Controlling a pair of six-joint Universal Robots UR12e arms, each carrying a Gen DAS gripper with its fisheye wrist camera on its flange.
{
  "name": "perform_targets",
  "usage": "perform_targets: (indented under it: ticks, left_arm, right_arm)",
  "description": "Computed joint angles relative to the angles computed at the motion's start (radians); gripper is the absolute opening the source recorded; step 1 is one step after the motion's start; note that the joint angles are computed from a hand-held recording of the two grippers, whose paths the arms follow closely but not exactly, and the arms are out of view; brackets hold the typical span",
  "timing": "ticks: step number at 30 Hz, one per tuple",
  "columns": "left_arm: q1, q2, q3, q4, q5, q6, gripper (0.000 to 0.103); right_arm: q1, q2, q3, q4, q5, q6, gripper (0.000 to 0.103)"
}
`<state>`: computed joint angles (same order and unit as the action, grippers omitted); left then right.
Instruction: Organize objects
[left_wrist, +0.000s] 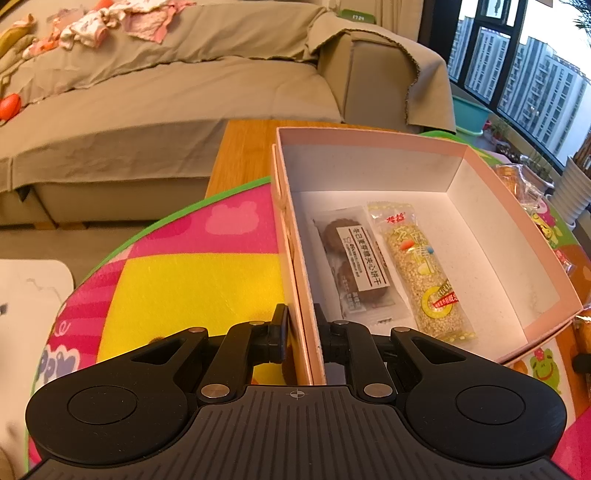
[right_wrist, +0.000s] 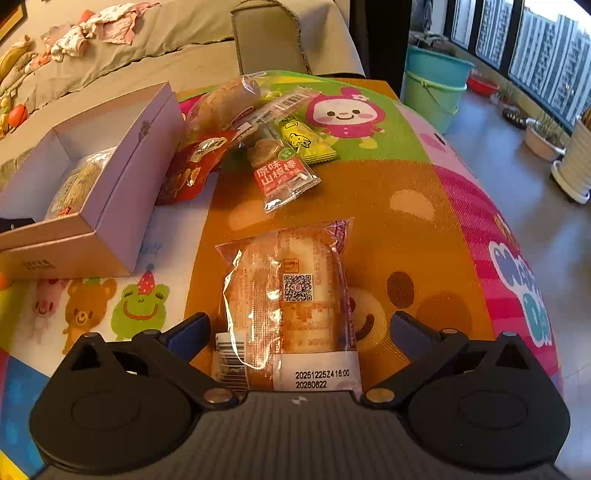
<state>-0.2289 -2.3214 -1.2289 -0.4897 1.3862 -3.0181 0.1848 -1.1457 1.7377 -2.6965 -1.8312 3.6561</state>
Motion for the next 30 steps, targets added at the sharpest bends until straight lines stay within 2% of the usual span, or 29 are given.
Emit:
perform_targets:
  ticks: [4, 10, 13, 20, 23, 25, 27, 28, 30]
  left_arm:
    - [-0.003, 0.001, 0.002, -0.008, 0.01, 0.009, 0.014]
    - [-0.003, -0.002, 0.002, 0.0, 0.01, 0.0, 0.014]
    - [-0.002, -0.003, 0.003, -0.001, 0.007, 0.0, 0.014]
    - [-0.002, -0.003, 0.005, -0.002, 0.008, 0.001, 0.014]
    - [-0.002, -0.003, 0.005, -0.001, 0.007, -0.001, 0.014]
    - [-0.002, -0.003, 0.005, 0.0, 0.007, -0.001, 0.014]
    - [-0.002, -0.003, 0.004, 0.001, 0.007, -0.003, 0.014]
    - [-0.002, -0.004, 0.004, 0.001, 0.007, -0.004, 0.014]
    - [-0.003, -0.004, 0.006, -0.001, 0.009, -0.004, 0.014]
  right_arm:
    - [-0.021, -0.015, 0.016, -0.021, 0.063, 0.035, 0.103]
    - [-0.069, -0.043, 0.08, -0.147, 0.198, 0.121, 0.103]
    - [-0.068, -0.043, 0.101, -0.211, 0.194, 0.151, 0.103]
    - [-0.056, -0.044, 0.095, -0.222, 0.156, 0.17, 0.102]
    - [-0.045, -0.048, 0.085, -0.216, 0.12, 0.129, 0.093]
    - [-0.032, -0.048, 0.069, -0.18, 0.07, 0.093, 0.082]
    - [-0.02, -0.048, 0.054, -0.14, 0.025, 0.058, 0.053]
    - [-0.018, -0.047, 0.048, -0.124, 0.024, 0.039, 0.051]
    - [-0.015, -0.045, 0.054, -0.152, 0.03, 0.02, 0.051]
